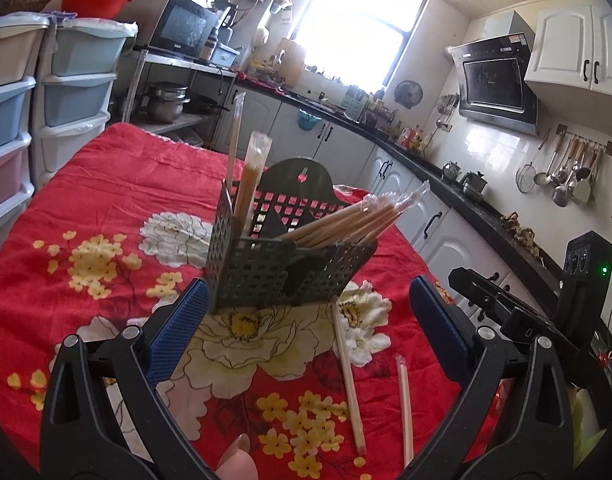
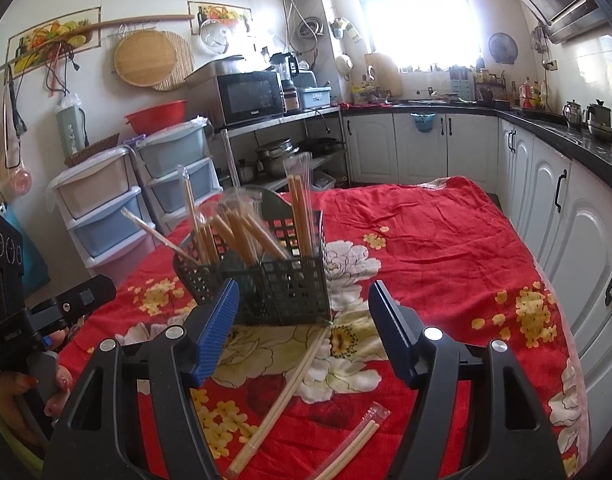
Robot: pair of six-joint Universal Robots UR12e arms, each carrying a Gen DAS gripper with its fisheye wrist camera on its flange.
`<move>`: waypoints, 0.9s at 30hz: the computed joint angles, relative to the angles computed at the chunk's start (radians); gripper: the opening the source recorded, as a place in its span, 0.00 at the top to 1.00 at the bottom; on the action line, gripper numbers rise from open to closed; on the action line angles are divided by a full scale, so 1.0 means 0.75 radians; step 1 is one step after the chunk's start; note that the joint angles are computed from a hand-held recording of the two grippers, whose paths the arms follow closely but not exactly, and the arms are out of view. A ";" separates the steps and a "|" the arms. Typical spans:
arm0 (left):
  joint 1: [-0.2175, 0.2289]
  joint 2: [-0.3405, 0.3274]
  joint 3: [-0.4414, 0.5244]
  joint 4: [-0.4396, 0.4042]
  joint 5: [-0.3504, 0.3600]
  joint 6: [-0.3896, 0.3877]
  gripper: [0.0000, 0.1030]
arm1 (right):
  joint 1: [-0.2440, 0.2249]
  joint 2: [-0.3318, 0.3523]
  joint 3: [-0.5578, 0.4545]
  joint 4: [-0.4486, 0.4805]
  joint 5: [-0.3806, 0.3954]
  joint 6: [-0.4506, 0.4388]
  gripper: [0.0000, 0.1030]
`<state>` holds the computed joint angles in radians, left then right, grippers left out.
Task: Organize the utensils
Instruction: 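Move both open tools down toward the chopsticks left on the cloth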
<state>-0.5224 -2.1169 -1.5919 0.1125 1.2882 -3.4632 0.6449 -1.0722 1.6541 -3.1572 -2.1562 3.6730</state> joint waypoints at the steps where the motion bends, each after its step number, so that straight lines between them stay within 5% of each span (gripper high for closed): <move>1: 0.000 0.000 0.000 -0.006 -0.001 0.002 0.10 | 0.000 0.000 0.000 0.006 0.001 0.004 0.37; 27: -0.028 0.003 -0.029 -0.170 -0.033 0.089 0.10 | -0.008 -0.011 0.050 0.178 0.060 0.109 0.35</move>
